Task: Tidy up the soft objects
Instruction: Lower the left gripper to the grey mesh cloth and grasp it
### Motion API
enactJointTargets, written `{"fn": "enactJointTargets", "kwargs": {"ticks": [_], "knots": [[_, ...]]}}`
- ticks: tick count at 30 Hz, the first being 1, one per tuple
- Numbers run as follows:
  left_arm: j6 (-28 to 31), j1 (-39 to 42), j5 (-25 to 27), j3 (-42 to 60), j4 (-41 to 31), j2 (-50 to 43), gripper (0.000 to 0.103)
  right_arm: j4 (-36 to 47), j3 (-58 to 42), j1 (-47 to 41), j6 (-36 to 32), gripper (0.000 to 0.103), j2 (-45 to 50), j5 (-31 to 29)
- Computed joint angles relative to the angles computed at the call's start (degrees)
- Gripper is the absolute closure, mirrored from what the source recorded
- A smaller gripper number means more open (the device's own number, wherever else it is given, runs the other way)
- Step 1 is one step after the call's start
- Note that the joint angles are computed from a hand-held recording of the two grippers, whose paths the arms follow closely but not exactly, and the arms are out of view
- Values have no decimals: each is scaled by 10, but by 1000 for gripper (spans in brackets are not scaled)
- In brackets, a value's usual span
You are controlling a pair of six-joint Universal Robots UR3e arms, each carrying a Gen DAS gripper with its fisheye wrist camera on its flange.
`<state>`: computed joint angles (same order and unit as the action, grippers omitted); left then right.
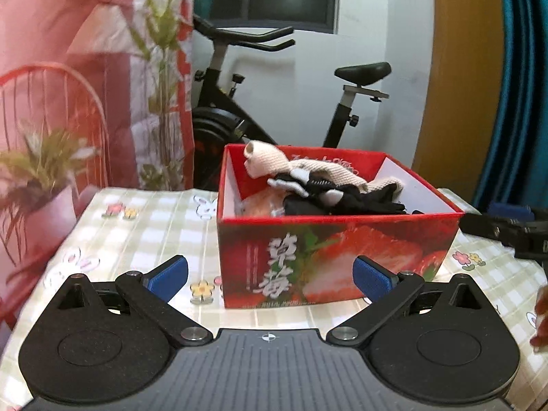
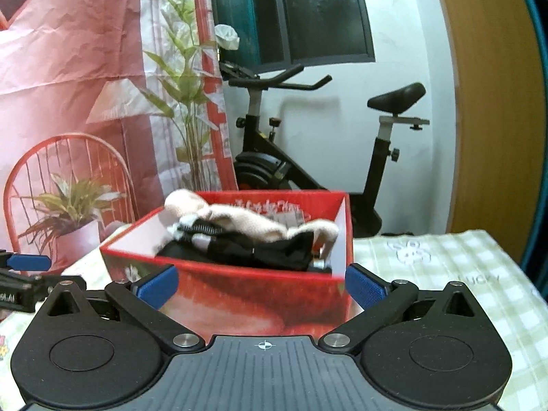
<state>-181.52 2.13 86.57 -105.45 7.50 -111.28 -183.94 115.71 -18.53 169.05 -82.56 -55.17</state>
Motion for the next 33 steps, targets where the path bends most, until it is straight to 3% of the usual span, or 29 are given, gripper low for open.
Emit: {"fn": "enactJointTargets", "kwargs": {"ticks": [13, 20, 22, 30, 33], "knots": [[5, 5, -8, -65, 35, -25, 0, -75, 151, -4, -29, 0, -10, -20], [9, 9, -19, -100, 43, -15, 0, -29, 196, -15, -63, 0, -41, -17], [13, 7, -22, -105, 46, -18, 1, -32, 201, 0, -57, 0, -44, -52], [10, 22, -62, -114, 40, -27, 20, -53, 208, 7, -41, 1, -30, -80], [2, 36, -82, -120, 37, -29, 34, -67, 209, 2, -30, 8, -23, -81]]}}
